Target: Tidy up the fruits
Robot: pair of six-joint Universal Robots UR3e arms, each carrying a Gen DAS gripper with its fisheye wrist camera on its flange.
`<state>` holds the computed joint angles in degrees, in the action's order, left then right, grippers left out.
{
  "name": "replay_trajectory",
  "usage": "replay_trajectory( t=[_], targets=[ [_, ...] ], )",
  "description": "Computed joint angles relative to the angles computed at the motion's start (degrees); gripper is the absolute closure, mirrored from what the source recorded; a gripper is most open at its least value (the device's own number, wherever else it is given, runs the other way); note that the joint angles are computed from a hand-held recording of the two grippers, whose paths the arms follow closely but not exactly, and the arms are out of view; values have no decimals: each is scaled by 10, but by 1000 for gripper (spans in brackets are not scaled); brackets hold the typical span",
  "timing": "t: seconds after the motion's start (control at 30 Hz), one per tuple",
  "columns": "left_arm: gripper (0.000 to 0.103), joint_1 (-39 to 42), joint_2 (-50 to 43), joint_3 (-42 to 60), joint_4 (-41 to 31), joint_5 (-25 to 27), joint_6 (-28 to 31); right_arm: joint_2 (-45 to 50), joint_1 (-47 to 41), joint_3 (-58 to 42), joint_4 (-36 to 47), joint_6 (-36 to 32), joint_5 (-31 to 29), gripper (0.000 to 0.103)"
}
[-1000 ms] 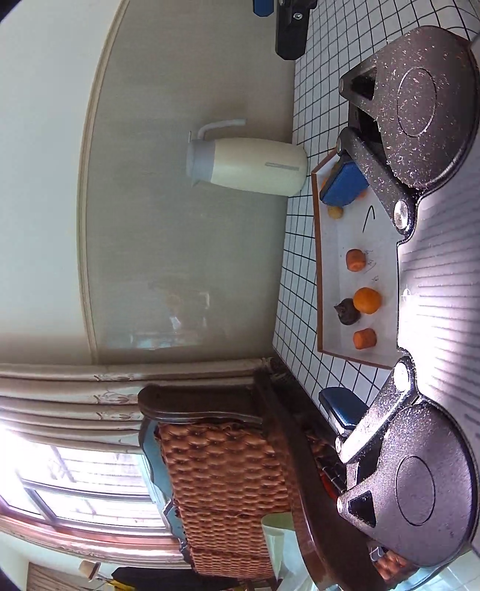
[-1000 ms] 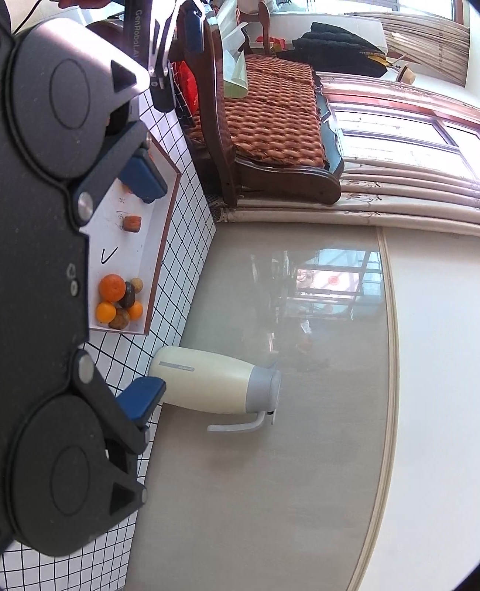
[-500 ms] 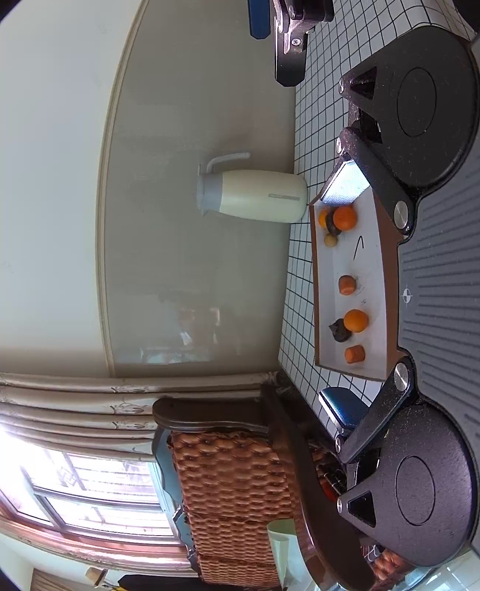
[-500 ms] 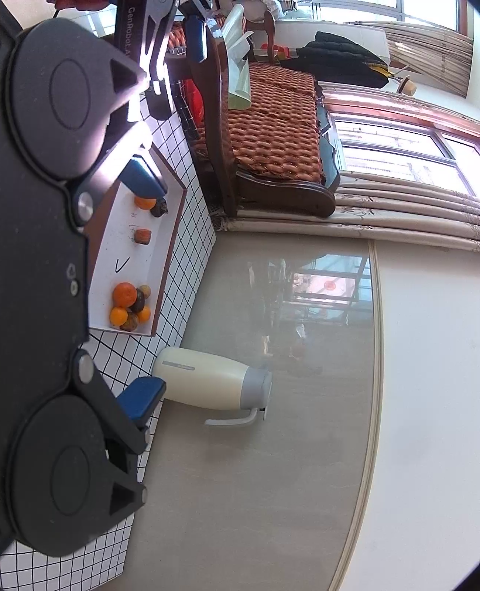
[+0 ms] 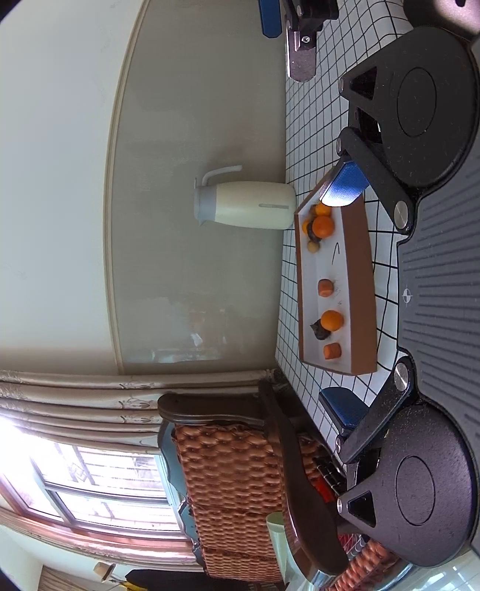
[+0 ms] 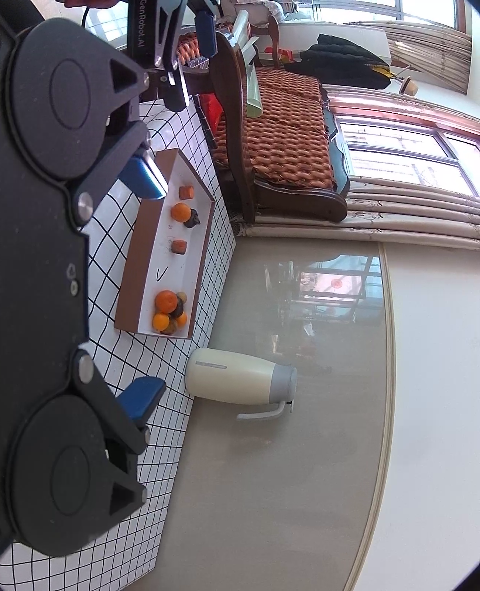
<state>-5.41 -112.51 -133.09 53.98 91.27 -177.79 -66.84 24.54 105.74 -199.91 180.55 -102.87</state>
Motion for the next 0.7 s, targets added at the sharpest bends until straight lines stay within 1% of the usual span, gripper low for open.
replay_trajectory(
  t=[0.1, 0.2, 0.3, 0.5, 0.6, 0.7],
  targets=[
    [0, -1, -18, -20, 43, 1, 5, 12, 6, 15, -32, 3, -14, 6],
    [0, -10, -49, -26, 88, 13, 1, 26, 9, 34, -71, 7, -26, 6],
    [0, -10, -64, -21, 83, 16, 0, 41, 12, 43, -94, 12, -39, 6],
    [0, -13, -109, -24, 125, 24, 2, 65, 15, 55, -121, 12, -44, 6],
    [0, -4, -114, -28, 139, 13, -3, 73, 21, 59, -133, 8, -50, 6],
    [0, -2, -126, -31, 155, 12, -8, 77, 22, 60, -142, 11, -54, 6]
  ],
)
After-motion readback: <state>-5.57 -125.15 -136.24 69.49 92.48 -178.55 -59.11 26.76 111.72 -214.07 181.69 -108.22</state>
